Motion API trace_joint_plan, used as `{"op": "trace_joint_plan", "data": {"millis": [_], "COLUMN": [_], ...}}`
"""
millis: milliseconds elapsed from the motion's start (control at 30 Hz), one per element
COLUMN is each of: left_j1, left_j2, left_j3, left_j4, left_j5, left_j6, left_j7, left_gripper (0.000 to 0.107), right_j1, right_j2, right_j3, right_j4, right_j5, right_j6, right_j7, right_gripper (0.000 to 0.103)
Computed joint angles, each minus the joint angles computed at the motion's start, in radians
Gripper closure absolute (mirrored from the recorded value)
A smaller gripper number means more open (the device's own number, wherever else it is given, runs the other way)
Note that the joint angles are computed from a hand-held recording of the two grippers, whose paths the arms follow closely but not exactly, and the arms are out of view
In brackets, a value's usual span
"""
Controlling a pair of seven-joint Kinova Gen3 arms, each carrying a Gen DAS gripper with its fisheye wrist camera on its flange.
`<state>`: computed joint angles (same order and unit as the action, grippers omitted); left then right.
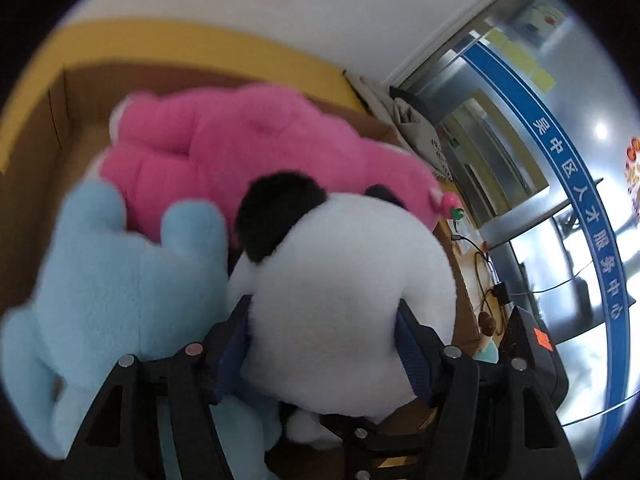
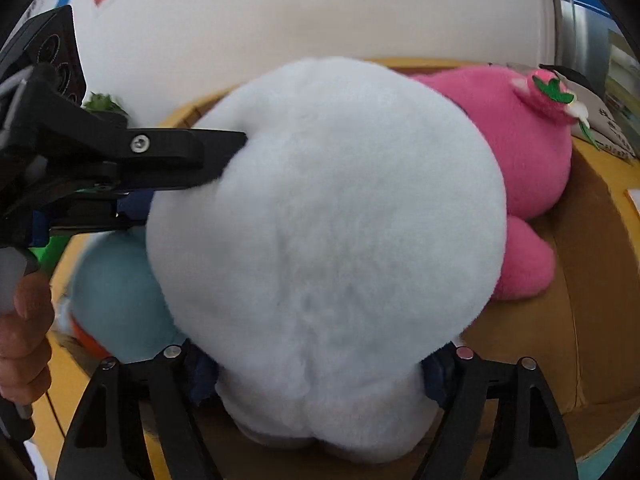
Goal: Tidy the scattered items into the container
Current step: 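Carry the white panda with both tools and lower it into the box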
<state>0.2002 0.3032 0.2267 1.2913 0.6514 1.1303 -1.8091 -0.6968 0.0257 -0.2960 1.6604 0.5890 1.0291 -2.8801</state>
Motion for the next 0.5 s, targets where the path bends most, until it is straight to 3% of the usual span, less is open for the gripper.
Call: {"op": "trace_joint_plan", "data": {"millis": [67, 167, 367, 500], "left_j1": [0.019, 0.058, -0.076, -0.030], "left_j2": [-0.040, -0.066, -0.211, -0.329], "left_j3": [-0.032, -0.075, -0.037, -0.086], "left_j4": [0.049, 0.048, 0.197, 0.305], "left_j5": [0.026, -0.006, 0.108, 0.012], "left_j6": [-0.039, -0.034, -0.076, -0.145], "left_j7": [-0.050, -0.021, -0.047, -0.075], "left_gripper": [0.037, 0.027, 0.026, 0.026], "right_j1": [0.002, 0.005, -0.004, 0.011], "right_j2": [0.002, -0.002, -0.056, -0.074], "right_j3": [-0.015, 0.003, -0.025, -0.069], "right_j4": [-0.005, -0.012, -0.031, -0.015], "right_j5": [0.018, -0.019, -0.048, -0.019], "right_j6": [0.014, 0.007, 0.102, 0.173], "right_j7": [-0.022, 0.041, 0.077, 0.049], "right_gripper": [0.010, 0.007, 0.003, 0.000]}}
